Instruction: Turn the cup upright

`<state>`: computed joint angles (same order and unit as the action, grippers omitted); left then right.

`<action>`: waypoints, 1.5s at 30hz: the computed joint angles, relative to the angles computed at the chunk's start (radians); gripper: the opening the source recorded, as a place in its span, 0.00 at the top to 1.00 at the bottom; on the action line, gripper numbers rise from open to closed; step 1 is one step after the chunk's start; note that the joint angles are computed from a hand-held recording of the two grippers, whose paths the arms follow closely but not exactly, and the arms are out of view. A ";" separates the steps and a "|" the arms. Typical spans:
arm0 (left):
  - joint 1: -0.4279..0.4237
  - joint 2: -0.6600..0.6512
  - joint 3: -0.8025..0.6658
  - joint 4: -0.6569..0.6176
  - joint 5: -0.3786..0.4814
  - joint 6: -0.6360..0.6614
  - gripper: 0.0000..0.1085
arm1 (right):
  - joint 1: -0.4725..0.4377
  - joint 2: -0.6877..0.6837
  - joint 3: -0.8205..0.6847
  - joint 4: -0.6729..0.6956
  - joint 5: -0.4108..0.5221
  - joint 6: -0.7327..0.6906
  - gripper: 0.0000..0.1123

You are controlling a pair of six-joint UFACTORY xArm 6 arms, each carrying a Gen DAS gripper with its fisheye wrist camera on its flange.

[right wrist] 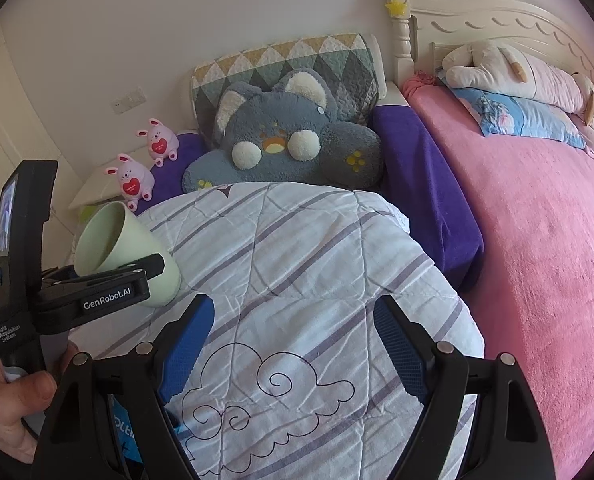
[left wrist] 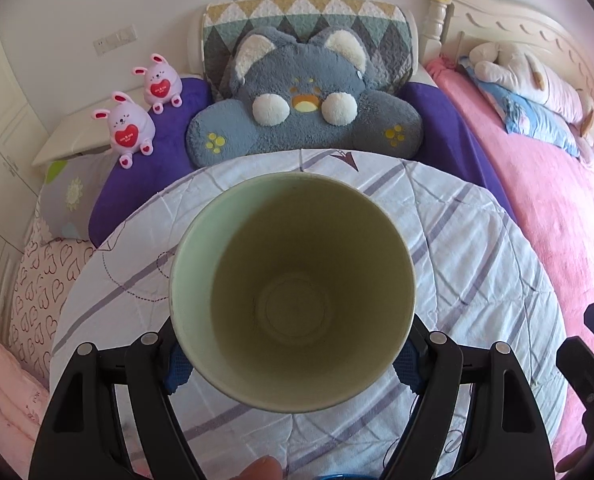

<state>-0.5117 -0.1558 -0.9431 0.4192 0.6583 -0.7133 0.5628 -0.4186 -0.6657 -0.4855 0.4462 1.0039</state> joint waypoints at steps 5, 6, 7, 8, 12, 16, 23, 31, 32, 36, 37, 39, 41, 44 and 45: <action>-0.012 -0.018 0.010 0.064 0.009 -0.047 0.18 | 0.008 -0.020 0.013 -0.008 0.010 0.014 0.26; -0.013 -0.021 0.010 0.072 0.012 -0.053 0.16 | 0.010 -0.024 0.015 -0.010 0.012 0.018 0.26; -0.015 -0.024 0.009 0.083 0.016 -0.062 0.14 | 0.011 -0.028 0.016 -0.012 0.014 0.021 0.26; -0.016 -0.026 0.007 0.095 0.024 -0.072 0.13 | 0.013 -0.031 0.017 -0.014 0.017 0.024 0.26; -0.022 -0.047 0.018 0.110 0.030 -0.079 0.12 | 0.023 -0.054 0.025 -0.027 0.032 0.040 0.26; -0.027 -0.093 0.045 0.122 0.022 -0.089 0.11 | 0.035 -0.081 0.030 -0.043 0.053 0.060 0.26; -0.049 -0.300 0.161 0.238 -0.019 -0.185 0.11 | 0.089 -0.178 0.056 -0.142 0.093 0.175 0.26; -0.165 -0.670 0.314 0.411 0.070 -0.325 0.05 | 0.242 -0.302 0.066 -0.339 0.228 0.406 0.26; -0.191 -0.700 0.322 0.414 0.105 -0.329 0.05 | 0.279 -0.314 0.061 -0.360 0.269 0.434 0.26; -0.351 -0.815 0.339 0.431 0.328 -0.350 0.05 | 0.432 -0.332 0.031 -0.420 0.430 0.517 0.26; -0.399 -0.841 0.340 0.432 0.398 -0.361 0.05 | 0.465 -0.335 0.024 -0.428 0.465 0.529 0.26; -0.477 -0.887 0.348 0.431 0.503 -0.379 0.05 | 0.552 -0.334 0.006 -0.447 0.554 0.569 0.26; -0.572 -0.934 0.357 0.439 0.615 -0.403 0.05 | 0.636 -0.329 -0.011 -0.454 0.635 0.602 0.26; -0.772 -0.990 0.358 0.491 0.831 -0.492 0.05 | 0.766 -0.300 -0.050 -0.464 0.759 0.640 0.26; -0.847 -1.014 0.360 0.507 0.903 -0.525 0.05 | 0.799 -0.291 -0.060 -0.466 0.791 0.649 0.26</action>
